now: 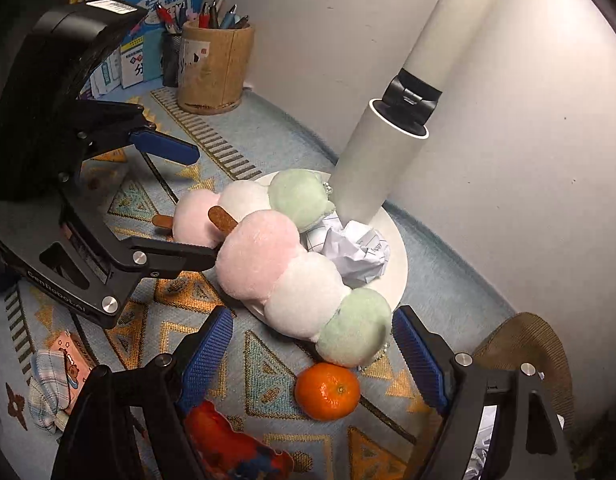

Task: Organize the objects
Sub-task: 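Grasp a pastel dango plush with the left tool while the right tool grasps another, then carry both dango plushes over the amber bowl and open both tools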

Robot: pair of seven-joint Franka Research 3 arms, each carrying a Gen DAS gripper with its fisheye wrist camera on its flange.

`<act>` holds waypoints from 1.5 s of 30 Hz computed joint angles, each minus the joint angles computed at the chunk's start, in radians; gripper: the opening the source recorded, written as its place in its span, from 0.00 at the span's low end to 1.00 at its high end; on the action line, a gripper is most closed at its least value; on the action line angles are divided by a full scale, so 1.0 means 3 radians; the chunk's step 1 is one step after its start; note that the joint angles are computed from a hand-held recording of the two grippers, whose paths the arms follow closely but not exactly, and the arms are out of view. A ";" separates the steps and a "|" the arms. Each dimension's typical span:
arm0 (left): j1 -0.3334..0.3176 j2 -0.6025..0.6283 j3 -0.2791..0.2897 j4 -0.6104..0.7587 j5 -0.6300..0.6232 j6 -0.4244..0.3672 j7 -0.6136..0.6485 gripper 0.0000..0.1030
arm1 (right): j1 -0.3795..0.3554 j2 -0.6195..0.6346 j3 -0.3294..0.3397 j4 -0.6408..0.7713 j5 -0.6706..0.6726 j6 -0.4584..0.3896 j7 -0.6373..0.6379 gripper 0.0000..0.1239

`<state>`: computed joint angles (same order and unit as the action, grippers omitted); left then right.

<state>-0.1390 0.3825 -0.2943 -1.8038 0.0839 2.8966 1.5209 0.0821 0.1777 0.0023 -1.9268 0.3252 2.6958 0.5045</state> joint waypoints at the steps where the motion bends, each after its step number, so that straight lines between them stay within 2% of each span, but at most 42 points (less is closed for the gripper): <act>1: 0.0038 0.0033 -0.0046 0.0035 -0.0050 -0.0032 0.0040 0.82 | 0.0008 0.0062 -0.0002 0.0087 -0.0036 -0.0088 0.0016 0.65; 3: 0.0136 0.0082 -0.0167 0.0064 -0.0187 -0.0064 0.0174 0.69 | 0.0016 0.0142 0.0007 0.0211 -0.0054 -0.0217 0.0055 0.65; 4: 0.0241 0.0099 -0.0290 0.0053 -0.0329 -0.0037 0.0301 0.62 | 0.0005 0.0169 0.0025 0.0268 -0.0021 -0.0292 0.0029 0.65; 5: 0.0311 0.0094 -0.0376 0.0033 -0.0441 -0.0031 0.0393 0.52 | 0.0010 0.0198 0.0025 0.0329 -0.0028 -0.0377 0.0056 0.62; 6: 0.0336 0.0078 -0.0409 0.0010 -0.0511 -0.0022 0.0442 0.49 | 0.0032 0.0220 0.0007 0.0370 -0.0083 -0.0431 0.0135 0.54; 8: 0.0253 0.0008 -0.0318 -0.0072 -0.0476 0.0042 0.0421 0.47 | 0.0047 0.0211 0.0002 0.0348 -0.0114 -0.0368 0.0189 0.52; 11: 0.0338 -0.0134 -0.0407 -0.0250 -0.0647 0.0152 0.0504 0.46 | 0.0027 0.0119 0.0020 0.0254 0.0011 -0.0319 0.0260 0.47; 14: 0.0548 -0.0431 -0.0655 -0.0563 -0.1044 0.0345 0.0725 0.46 | -0.0060 -0.0061 0.0030 0.0217 0.0356 -0.0490 0.0366 0.45; 15: 0.0582 -0.0577 -0.0702 -0.0693 -0.1176 0.0411 0.0801 0.46 | -0.0109 -0.0155 0.0028 0.0193 0.0547 -0.0585 0.0342 0.45; 16: 0.0532 -0.0743 -0.0663 -0.0831 -0.1223 0.0473 0.0788 0.46 | -0.0152 -0.0279 0.0012 0.0136 0.0742 -0.0667 0.0306 0.45; 18: 0.0371 -0.1082 -0.0495 -0.1111 -0.1124 0.0557 0.0556 0.46 | -0.0211 -0.0547 -0.0070 -0.0003 0.1031 -0.0840 0.0294 0.45; 20: 0.0268 -0.1411 -0.0384 -0.1408 -0.0788 0.0621 0.0064 0.46 | -0.0253 -0.0857 -0.0187 -0.0209 0.1187 -0.0993 0.0385 0.45; 22: 0.0358 -0.1667 -0.0454 -0.1645 -0.0452 0.0678 -0.0450 0.46 | -0.0310 -0.1113 -0.0306 -0.0377 0.1178 -0.1188 0.0605 0.45; 24: 0.0265 -0.1930 -0.0417 -0.1949 -0.0487 0.0794 -0.0728 0.46 | -0.0403 -0.1321 -0.0404 -0.0571 0.1061 -0.1322 0.0948 0.46; 25: 0.0306 -0.2066 -0.0509 -0.2101 -0.0535 0.0837 -0.0895 0.46 | -0.0449 -0.1381 -0.0462 -0.0651 0.1047 -0.1434 0.1113 0.46; 26: 0.0464 -0.2175 -0.0706 -0.2216 -0.0396 0.0882 -0.1229 0.46 | -0.0497 -0.1442 -0.0538 -0.0728 0.1089 -0.1575 0.1251 0.47; 27: 0.0525 -0.2271 -0.0815 -0.2348 -0.0380 0.0963 -0.1399 0.46 | -0.0540 -0.1453 -0.0614 -0.0790 0.1169 -0.1691 0.1367 0.47; 30: 0.0874 -0.2517 -0.1354 -0.2567 -0.0263 0.0979 -0.1951 0.46 | -0.0670 -0.1320 -0.0684 -0.0901 0.1199 -0.1834 0.1708 0.47; 32: 0.0821 -0.2518 -0.1434 -0.2628 -0.0270 0.0976 -0.2070 0.46 | -0.0730 -0.1146 -0.0679 -0.0898 0.1156 -0.1924 0.1940 0.47; 33: 0.0883 -0.2548 -0.1552 -0.2640 -0.0233 0.0933 -0.2175 0.46 | -0.0756 -0.1097 -0.0689 -0.0907 0.1184 -0.1955 0.1955 0.48; 35: 0.1039 -0.2587 -0.1800 -0.2634 -0.0128 0.0817 -0.2365 0.46 | -0.0773 -0.1090 -0.0687 -0.0963 0.1330 -0.1952 0.1827 0.50; 37: 0.1062 -0.2571 -0.1869 -0.2620 -0.0045 0.0705 -0.2480 0.46 | -0.0766 -0.1131 -0.0653 -0.0990 0.1287 -0.1913 0.1557 0.52; 41: 0.0814 -0.2556 -0.1682 -0.2730 0.0024 0.0729 -0.2592 0.46 | -0.0756 -0.1342 -0.0645 -0.1221 0.1169 -0.1616 0.1005 0.56; 43: 0.0733 -0.2564 -0.1606 -0.2763 0.0064 0.0723 -0.2666 0.46 | -0.0762 -0.1438 -0.0645 -0.1382 0.1069 -0.1425 0.0775 0.61; 45: 0.0648 -0.2533 -0.1512 -0.2791 0.0109 0.0767 -0.2719 0.46 | -0.0764 -0.1475 -0.0714 -0.1480 0.1047 -0.1456 0.0512 0.65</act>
<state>0.0553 -0.3773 -0.7480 -2.6412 0.1166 3.1269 0.7050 -0.1470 -0.2649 -0.2117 -2.3708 0.6393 2.2589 0.6581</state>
